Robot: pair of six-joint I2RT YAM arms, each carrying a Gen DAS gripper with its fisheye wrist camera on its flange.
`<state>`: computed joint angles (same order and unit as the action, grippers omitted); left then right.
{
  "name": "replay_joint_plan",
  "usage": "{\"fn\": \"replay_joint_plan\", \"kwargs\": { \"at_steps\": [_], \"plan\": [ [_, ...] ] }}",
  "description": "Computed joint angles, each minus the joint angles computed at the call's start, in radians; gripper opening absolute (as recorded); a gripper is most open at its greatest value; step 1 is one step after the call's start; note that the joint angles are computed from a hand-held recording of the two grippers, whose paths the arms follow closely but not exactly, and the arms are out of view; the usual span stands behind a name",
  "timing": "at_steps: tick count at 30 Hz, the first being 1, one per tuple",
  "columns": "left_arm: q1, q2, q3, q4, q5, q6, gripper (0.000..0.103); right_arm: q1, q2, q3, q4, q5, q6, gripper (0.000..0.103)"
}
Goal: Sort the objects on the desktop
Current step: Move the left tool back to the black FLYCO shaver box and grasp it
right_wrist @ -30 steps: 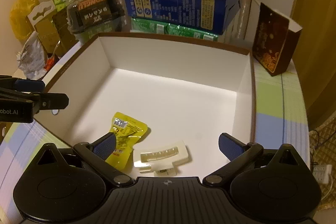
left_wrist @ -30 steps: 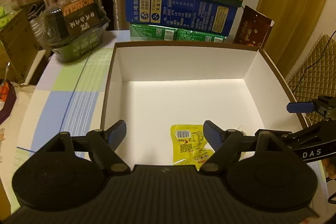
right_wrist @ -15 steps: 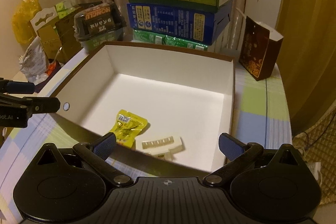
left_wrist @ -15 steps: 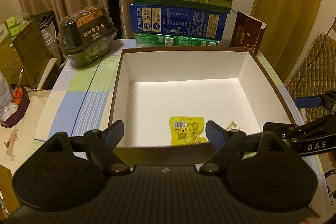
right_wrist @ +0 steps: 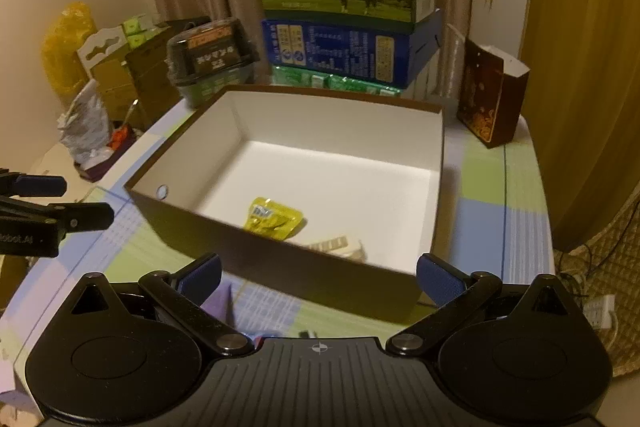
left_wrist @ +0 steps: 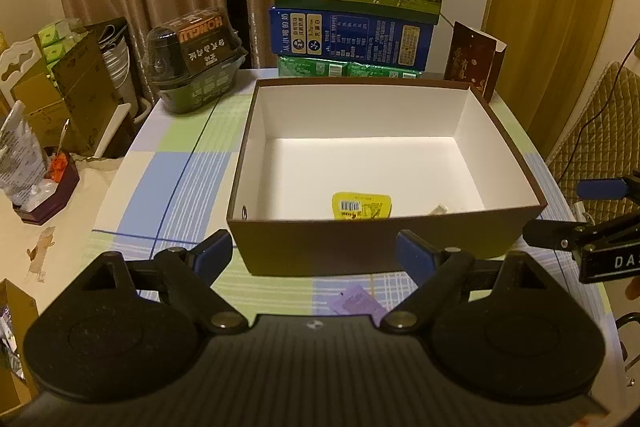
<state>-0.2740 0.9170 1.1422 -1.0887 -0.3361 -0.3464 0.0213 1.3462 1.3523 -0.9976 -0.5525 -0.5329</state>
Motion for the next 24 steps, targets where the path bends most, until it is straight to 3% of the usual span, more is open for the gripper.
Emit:
{"fn": "replay_joint_plan", "kwargs": {
  "at_steps": [18,24],
  "plan": [
    [-0.393,-0.069,0.003,-0.249,-0.235,-0.353,0.090,-0.167,-0.127,-0.108,-0.165,-0.136,-0.213,0.101],
    [-0.560,-0.107,-0.025,-0.394,-0.298,-0.564,0.094,-0.241,-0.175,-0.187,-0.203,-0.131,-0.327,0.101]
  ]
}}
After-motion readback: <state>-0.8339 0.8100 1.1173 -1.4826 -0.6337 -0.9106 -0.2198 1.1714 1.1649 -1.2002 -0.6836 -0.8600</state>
